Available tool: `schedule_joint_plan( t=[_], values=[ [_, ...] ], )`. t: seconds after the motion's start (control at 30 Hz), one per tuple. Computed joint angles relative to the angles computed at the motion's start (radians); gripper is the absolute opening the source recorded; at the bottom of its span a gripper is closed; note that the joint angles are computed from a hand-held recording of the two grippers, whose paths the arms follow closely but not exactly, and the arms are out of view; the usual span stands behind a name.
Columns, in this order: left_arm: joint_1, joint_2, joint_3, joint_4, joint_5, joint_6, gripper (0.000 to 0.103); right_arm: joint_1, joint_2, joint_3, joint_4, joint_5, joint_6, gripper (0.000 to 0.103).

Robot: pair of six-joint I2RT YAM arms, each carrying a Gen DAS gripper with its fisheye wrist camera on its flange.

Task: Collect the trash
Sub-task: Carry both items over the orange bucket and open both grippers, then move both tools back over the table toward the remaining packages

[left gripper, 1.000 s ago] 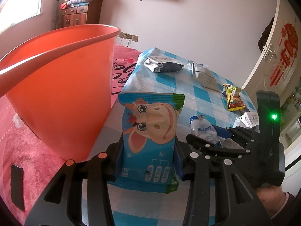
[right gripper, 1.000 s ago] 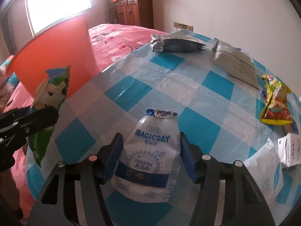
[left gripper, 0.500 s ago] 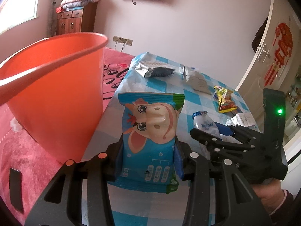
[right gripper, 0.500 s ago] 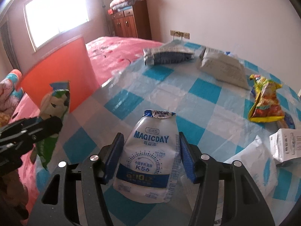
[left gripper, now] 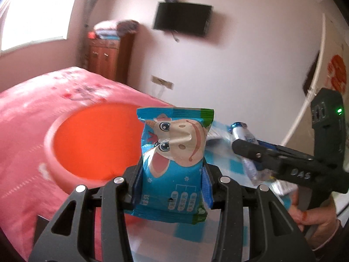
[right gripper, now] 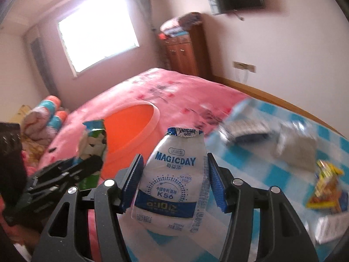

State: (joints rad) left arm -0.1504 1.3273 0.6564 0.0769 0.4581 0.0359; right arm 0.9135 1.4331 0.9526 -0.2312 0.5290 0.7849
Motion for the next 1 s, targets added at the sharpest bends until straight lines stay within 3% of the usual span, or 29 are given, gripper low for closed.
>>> schedule_joint_plan(
  t=[0.33, 0.4, 0.43, 0.47, 0.53, 0.87, 1.0],
  values=[
    [0.053, 0.232, 0.184, 0.033, -0.142, -0.031, 0.045, -0.098, 0.324, 0.373, 0.064, -0.205, -0.135, 0.059],
    [0.055, 0.283, 0.205, 0.046, -0.162, -0.048, 0.049, -0.105, 0.390, 0.425, 0.056, -0.189, -0.124, 0.061],
    [0.055, 0.298, 0.206, 0.058, -0.173, -0.054, 0.061, -0.107, 0.400, 0.426, 0.063, -0.186, -0.118, 0.070],
    [0.064, 0.296, 0.192, 0.080, -0.175, -0.055, 0.073, -0.107, 0.404, 0.411, 0.086, -0.174, -0.103, 0.085],
    [0.080, 0.283, 0.152, 0.154, -0.178, -0.062, 0.081, -0.103, 0.388, 0.366, 0.133, -0.143, -0.089, 0.093],
    [0.095, 0.135, -0.052, 0.446, -0.129, -0.114, 0.091, -0.016, 0.214, 0.103, 0.286, 0.149, -0.095, 0.098],
    [0.071, 0.091, -0.101, 0.465, -0.092, -0.104, 0.091, 0.037, 0.149, 0.005, 0.353, 0.246, -0.096, 0.098]
  ],
)
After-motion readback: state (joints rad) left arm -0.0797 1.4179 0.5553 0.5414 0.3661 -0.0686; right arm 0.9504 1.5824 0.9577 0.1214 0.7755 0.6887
